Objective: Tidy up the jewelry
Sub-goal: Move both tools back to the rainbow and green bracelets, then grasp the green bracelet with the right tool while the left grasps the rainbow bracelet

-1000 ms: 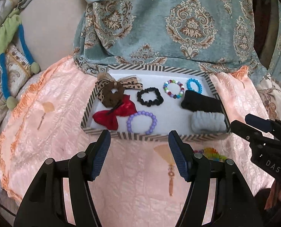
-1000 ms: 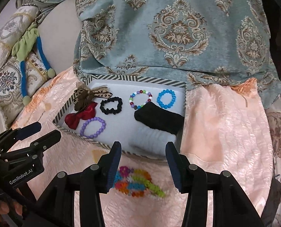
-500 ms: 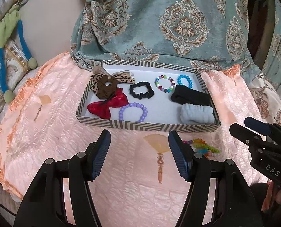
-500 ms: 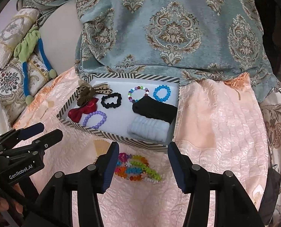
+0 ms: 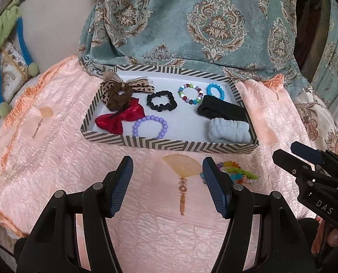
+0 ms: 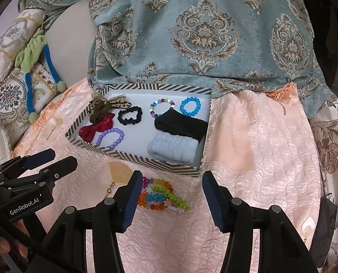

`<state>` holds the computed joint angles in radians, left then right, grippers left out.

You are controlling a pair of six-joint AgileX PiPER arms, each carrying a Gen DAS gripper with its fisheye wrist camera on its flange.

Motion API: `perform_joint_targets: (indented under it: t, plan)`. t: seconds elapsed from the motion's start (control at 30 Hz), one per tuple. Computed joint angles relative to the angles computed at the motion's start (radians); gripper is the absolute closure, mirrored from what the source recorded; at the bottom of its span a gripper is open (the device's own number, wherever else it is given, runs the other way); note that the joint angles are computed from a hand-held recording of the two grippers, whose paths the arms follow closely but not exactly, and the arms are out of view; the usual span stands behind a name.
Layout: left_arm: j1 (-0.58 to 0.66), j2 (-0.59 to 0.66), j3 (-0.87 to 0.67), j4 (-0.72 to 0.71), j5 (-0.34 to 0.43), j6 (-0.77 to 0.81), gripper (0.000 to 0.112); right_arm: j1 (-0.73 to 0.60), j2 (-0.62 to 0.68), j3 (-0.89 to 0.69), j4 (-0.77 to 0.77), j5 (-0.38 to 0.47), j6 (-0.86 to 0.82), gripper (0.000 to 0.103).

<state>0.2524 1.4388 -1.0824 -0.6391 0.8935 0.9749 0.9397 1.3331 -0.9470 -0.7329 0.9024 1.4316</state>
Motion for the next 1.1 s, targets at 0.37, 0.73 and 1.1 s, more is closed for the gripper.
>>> perform_joint_targets:
  t: [0.37,0.73,1.1]
  plan:
    - [-0.004,0.045,0.006,0.016,-0.001,0.000,0.049,-0.039,0.013,0.030,0.033,-0.050,-0.019,0.050]
    - [-0.009,0.108,-0.018,0.026,0.019,-0.015,0.049,-0.165,-0.016,0.129,0.112,-0.159,-0.080,0.050]
    - [-0.048,0.140,-0.011,0.059,-0.006,-0.046,0.049,-0.231,0.044,0.170,0.202,-0.300,-0.207,0.054]
